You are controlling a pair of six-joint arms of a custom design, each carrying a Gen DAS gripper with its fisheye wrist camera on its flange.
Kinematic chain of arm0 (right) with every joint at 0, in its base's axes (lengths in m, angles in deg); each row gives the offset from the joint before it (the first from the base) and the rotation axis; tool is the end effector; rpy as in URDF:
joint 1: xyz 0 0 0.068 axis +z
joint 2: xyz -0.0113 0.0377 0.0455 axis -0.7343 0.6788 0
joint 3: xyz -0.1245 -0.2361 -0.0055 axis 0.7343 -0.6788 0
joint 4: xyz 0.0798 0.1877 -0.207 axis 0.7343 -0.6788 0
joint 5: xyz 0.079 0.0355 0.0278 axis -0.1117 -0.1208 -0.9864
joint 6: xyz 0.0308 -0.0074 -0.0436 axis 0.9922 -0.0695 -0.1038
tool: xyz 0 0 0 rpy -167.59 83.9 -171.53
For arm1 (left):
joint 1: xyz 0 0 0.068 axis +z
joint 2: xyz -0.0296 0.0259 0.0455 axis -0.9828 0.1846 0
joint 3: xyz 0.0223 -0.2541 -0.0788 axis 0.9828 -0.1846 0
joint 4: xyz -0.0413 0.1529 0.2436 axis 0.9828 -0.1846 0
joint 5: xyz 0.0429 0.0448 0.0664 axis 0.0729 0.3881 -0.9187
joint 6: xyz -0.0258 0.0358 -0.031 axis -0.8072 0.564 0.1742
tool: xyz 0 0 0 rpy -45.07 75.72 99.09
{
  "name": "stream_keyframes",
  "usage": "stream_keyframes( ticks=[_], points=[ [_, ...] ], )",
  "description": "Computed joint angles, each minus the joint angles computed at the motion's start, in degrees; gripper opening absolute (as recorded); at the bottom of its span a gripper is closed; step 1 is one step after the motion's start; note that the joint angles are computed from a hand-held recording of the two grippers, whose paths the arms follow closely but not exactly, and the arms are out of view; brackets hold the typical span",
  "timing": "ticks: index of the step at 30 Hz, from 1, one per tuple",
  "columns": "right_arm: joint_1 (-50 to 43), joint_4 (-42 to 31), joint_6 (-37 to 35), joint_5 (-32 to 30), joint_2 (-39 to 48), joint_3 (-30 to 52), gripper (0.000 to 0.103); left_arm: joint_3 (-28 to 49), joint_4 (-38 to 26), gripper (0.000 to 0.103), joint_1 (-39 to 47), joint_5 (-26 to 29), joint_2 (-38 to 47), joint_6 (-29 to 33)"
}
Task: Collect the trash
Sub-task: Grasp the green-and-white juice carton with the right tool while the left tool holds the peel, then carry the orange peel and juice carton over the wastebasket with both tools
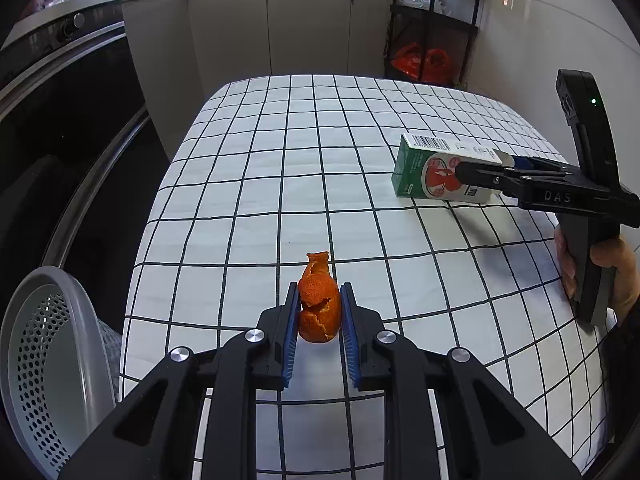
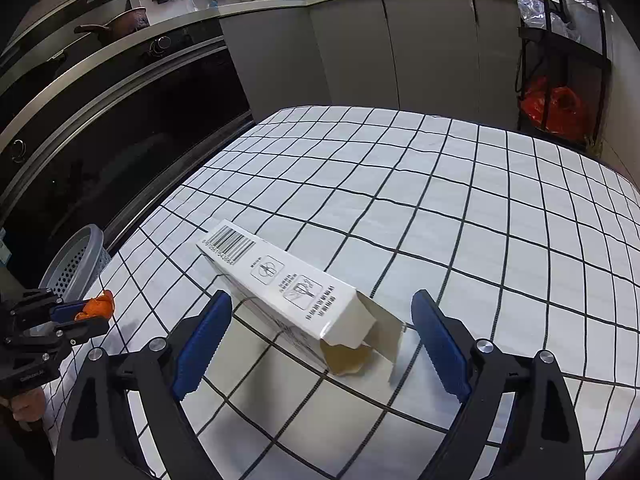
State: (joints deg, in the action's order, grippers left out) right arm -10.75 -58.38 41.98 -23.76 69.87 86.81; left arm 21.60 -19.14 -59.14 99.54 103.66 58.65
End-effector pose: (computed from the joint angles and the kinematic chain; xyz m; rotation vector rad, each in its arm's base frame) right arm 0.2000 0.1277 0.1297 0.4325 2.2974 0.1406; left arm 0.2736 0.0786 0.1625 1.1337 2.2637 -0.3891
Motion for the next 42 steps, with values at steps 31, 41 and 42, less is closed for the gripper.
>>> stream_keyframes(
  ticks=[31, 41, 42],
  points=[
    [20.0, -24.8, 25.1, 18.2, 20.9, 27.5, 0.026, 15.9, -12.9, 0.020, 14.2, 6.7, 7.7, 6.3],
    [26.7, -28.1, 27.6, 25.0, 29.4, 42.7, 0.026, 24.5, -14.0, 0.020, 21.0, 8.3, 14.0, 7.1],
    [27.0, -28.0, 27.4, 25.4, 30.4, 44.2, 0.026, 25.5, -13.8, 0.020, 21.6, 8.5, 14.7, 7.1]
  ],
)
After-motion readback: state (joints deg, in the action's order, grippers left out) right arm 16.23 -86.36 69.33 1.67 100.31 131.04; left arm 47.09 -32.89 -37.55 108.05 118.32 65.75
